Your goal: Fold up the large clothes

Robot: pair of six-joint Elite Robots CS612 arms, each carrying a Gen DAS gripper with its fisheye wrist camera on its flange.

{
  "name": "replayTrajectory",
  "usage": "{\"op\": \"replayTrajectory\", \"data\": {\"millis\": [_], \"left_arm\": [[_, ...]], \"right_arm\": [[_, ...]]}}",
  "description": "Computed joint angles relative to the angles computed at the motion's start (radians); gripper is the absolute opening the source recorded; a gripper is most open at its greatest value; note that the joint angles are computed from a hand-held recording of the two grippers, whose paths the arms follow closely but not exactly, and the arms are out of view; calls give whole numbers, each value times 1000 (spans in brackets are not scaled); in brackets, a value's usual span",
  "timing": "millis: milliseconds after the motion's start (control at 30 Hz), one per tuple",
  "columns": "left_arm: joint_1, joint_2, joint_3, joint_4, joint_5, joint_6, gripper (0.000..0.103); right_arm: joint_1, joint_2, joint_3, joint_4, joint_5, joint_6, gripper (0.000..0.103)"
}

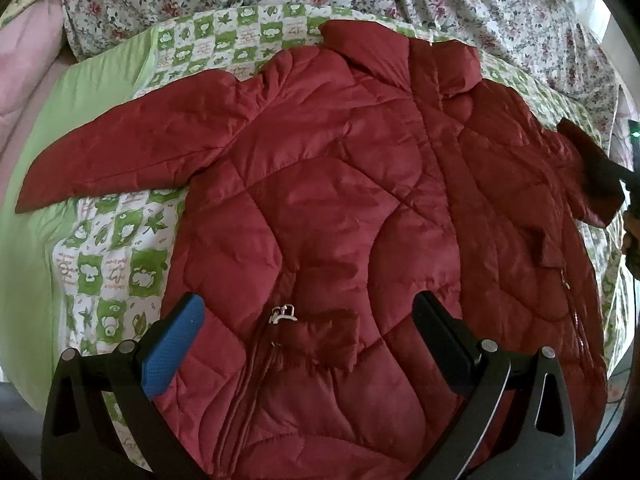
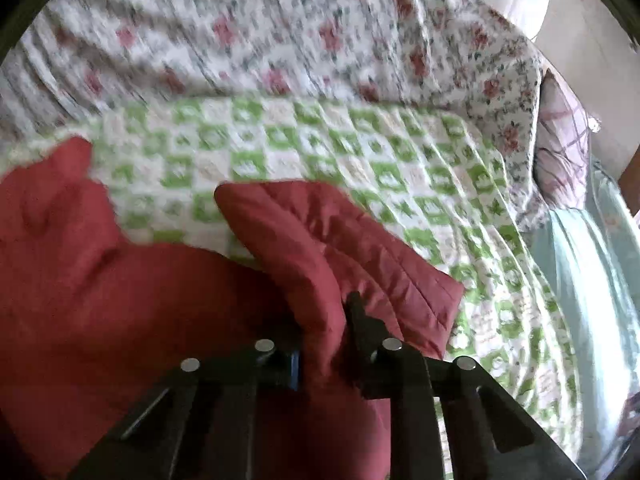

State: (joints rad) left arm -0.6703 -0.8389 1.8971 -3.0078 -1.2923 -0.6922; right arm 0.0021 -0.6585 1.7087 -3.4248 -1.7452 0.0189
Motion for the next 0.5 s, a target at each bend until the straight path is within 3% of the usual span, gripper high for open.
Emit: {"op": "replayTrajectory", "data": {"millis": [100,267,500], "left_arm": [[7,8,-8,-6,-14,0,103],[20,15,-8,-36,-58,0,103],[53,15,10,-145,-148,7,103]], "right_arm": [[4,-24,41,-65,126,14,17],[42,-48,75,-116,290,23,17],[132,-33,44,-52,482,-53,17]]}}
